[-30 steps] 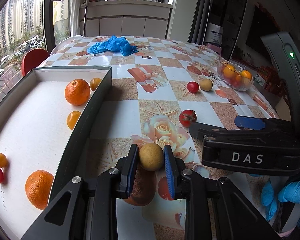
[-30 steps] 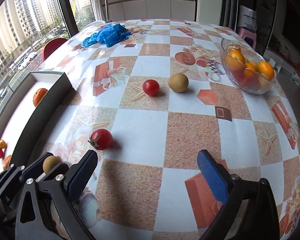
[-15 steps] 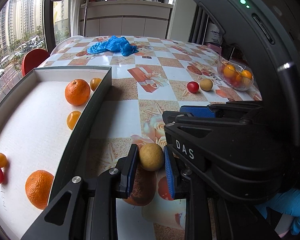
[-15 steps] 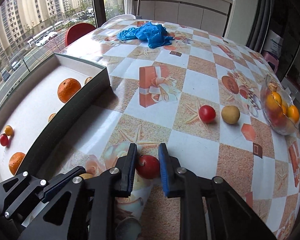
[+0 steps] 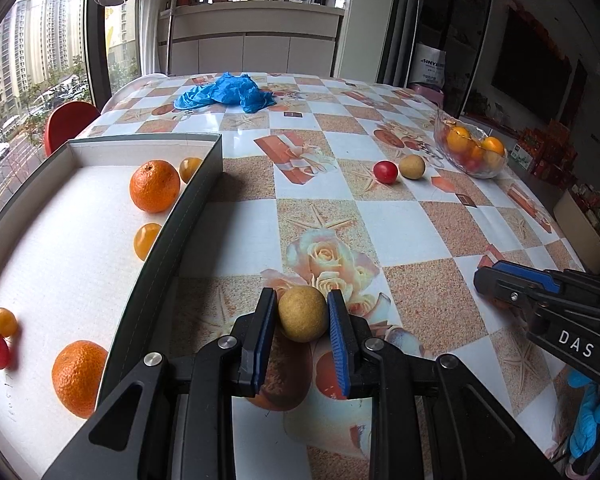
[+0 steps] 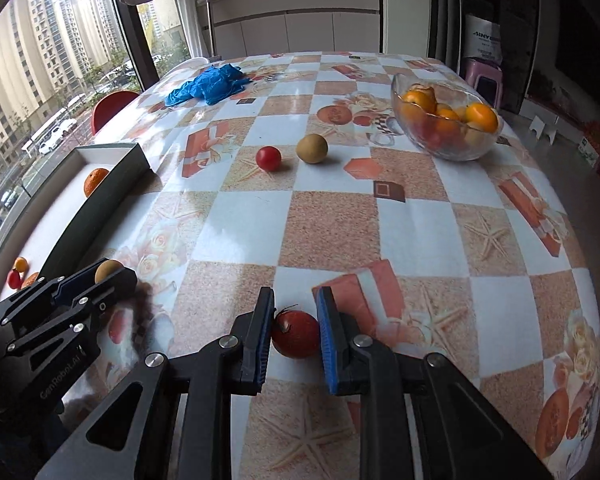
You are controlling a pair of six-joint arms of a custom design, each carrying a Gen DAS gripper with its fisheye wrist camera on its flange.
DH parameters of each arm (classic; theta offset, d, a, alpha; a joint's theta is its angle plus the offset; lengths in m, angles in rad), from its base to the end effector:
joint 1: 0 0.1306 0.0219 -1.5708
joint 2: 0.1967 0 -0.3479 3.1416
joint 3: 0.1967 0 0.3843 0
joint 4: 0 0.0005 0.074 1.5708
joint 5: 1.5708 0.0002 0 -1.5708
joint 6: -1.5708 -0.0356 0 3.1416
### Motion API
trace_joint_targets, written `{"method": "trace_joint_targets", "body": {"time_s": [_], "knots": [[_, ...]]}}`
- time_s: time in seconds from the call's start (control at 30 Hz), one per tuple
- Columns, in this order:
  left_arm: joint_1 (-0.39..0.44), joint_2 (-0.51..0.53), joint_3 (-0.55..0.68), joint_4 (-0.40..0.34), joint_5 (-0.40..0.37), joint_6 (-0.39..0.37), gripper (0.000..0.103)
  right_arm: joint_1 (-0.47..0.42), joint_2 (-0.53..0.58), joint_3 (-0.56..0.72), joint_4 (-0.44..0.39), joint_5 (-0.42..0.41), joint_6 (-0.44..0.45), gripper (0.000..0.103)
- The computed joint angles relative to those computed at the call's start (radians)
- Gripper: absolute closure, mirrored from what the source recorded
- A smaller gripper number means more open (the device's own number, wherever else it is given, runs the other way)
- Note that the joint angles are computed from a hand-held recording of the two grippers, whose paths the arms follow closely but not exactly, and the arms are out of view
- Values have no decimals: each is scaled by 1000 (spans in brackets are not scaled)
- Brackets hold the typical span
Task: Organize fruits
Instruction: 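Carry the brown fruit with the left tool while the right tool carries the tomato over the tray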
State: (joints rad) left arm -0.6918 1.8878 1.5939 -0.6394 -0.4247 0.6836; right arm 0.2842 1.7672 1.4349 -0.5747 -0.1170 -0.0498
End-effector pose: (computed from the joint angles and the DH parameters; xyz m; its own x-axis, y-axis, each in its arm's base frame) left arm 0.4895 -0.3871 0.2366 -0.7276 -0.1445 -0.6706 -0.0866 0.9891 -0.1192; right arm 0.5611 0.1677 0.2403 -0.7724 -0.1741 -0.6108 -0.3094 0.9430 0.1225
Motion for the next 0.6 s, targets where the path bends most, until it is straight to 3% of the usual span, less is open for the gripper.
{"method": "trace_joint_targets", "body": {"time_s": [0.3,0.6], "knots": [[-8,-12,-14,-2,14,-28,76,-18,-40,-79,59,-7,-9,79],[-18,3,9,-34,-23,-47,76,4,-62,-135,139,59,56,75]]}}
